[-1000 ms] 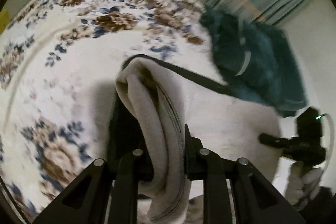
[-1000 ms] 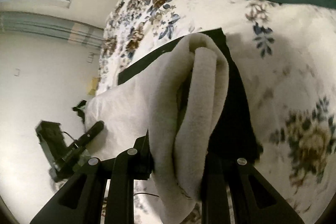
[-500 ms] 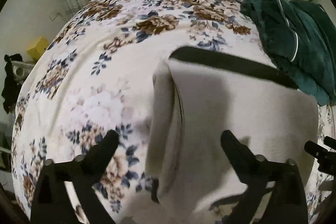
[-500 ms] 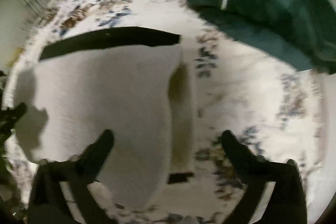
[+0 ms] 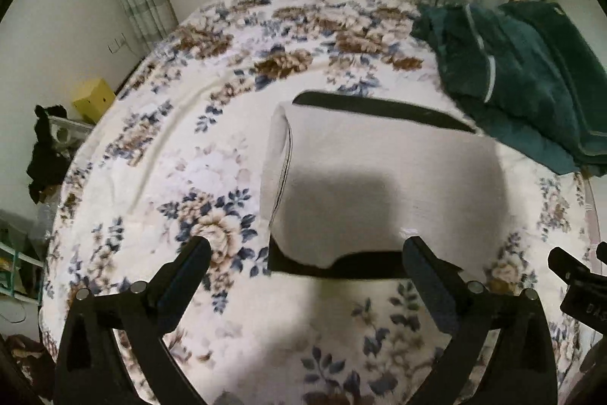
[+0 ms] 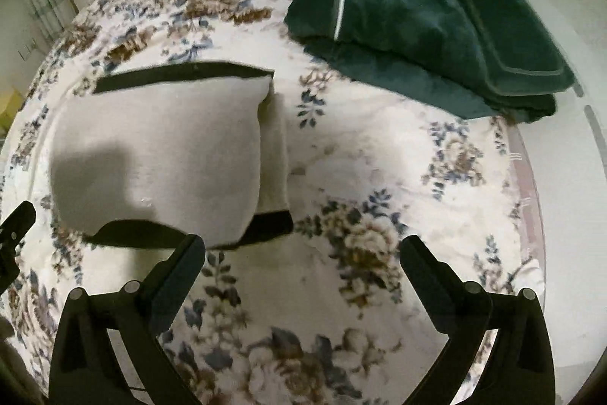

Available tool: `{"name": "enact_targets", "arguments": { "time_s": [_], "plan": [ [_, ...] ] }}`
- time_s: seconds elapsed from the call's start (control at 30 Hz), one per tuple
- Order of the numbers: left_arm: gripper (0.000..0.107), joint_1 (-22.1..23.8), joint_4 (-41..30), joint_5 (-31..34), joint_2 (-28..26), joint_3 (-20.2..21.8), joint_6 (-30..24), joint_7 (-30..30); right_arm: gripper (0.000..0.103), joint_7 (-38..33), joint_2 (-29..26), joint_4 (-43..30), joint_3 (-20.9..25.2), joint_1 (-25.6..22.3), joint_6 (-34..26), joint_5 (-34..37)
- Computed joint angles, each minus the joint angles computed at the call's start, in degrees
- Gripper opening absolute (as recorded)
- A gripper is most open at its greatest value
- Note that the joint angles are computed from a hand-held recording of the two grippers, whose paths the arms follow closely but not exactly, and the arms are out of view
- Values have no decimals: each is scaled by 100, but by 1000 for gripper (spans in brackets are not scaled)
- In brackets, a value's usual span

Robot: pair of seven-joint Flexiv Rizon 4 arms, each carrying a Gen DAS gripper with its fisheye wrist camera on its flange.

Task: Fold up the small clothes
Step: 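Open both grippers and lift them away from the stack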

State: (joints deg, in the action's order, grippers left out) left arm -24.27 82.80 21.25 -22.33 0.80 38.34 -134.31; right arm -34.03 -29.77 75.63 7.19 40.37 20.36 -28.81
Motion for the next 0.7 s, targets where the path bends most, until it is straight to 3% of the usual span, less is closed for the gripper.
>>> {"name": "enact_targets", "arguments": {
  "time_s": [0.23,0.47,0.7],
  "plan": [
    [103,-345,50,485,980,-198,-657,-387,103,264,1174,422,263,296,-525,-531],
    [103,-513,-119,1019,1822,-802,-1574,-837,103,619,2198,477,775,567,-1259,-1146],
    [103,-580,-392,1502,2426,-1465,-2543,-1195,103,762,2875,280,1380,785,-2044,-1479]
  ]
}}
